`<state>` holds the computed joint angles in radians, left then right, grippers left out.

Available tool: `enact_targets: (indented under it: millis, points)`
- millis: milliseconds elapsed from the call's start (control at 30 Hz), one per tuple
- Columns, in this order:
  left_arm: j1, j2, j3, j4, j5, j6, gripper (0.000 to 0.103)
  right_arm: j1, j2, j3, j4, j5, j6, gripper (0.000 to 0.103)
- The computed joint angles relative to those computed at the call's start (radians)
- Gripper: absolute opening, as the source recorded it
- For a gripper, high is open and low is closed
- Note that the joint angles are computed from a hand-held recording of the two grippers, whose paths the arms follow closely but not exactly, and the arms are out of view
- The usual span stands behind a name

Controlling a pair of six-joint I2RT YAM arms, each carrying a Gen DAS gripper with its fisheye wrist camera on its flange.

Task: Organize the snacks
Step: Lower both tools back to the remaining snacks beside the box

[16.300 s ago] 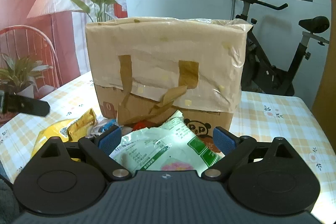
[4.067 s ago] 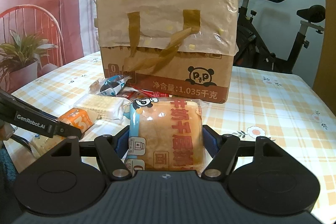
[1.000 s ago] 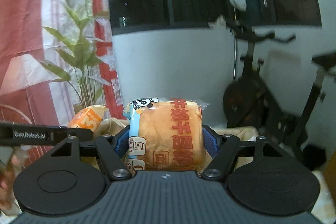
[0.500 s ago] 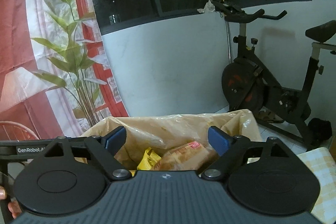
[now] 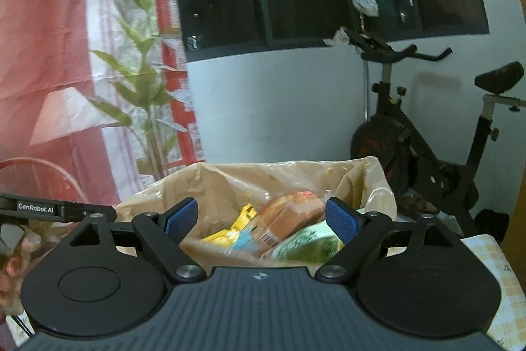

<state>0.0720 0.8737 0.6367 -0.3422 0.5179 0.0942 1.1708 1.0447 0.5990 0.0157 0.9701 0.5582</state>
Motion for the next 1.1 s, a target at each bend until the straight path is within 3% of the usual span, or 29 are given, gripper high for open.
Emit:
enact_targets:
  millis: [267,400,533,700,933,1100]
  points:
    - [0.033,-0.089,-0.131,-0.027,0.028,-0.015,0.068,0.197,-0.029,-0.075,-0.064,0.155,0.088,0.087]
    - [-0.009,-0.111,-0.204,-0.018,-0.005,-0.03,0.067,0.247,0.014,-0.082,-0.16,0.169,0.219,0.087]
    - [-0.045,-0.134,-0.259,-0.023,-0.05,0.001,0.067,0.251,0.105,-0.09,-0.22,0.112,0.354,0.087]
    - [-0.051,-0.144,-0.313,-0.036,-0.068,0.009,0.067,0.219,0.232,-0.128,-0.158,-0.027,0.439,0.086]
    - [-0.06,-0.139,-0.342,-0.035,-0.1,0.009,0.066,0.173,0.439,-0.122,-0.044,-0.185,0.431,0.087]
    - [-0.06,-0.168,-0.363,-0.05,-0.112,0.007,0.066,0.148,0.567,-0.077,-0.026,-0.219,0.394,0.087]
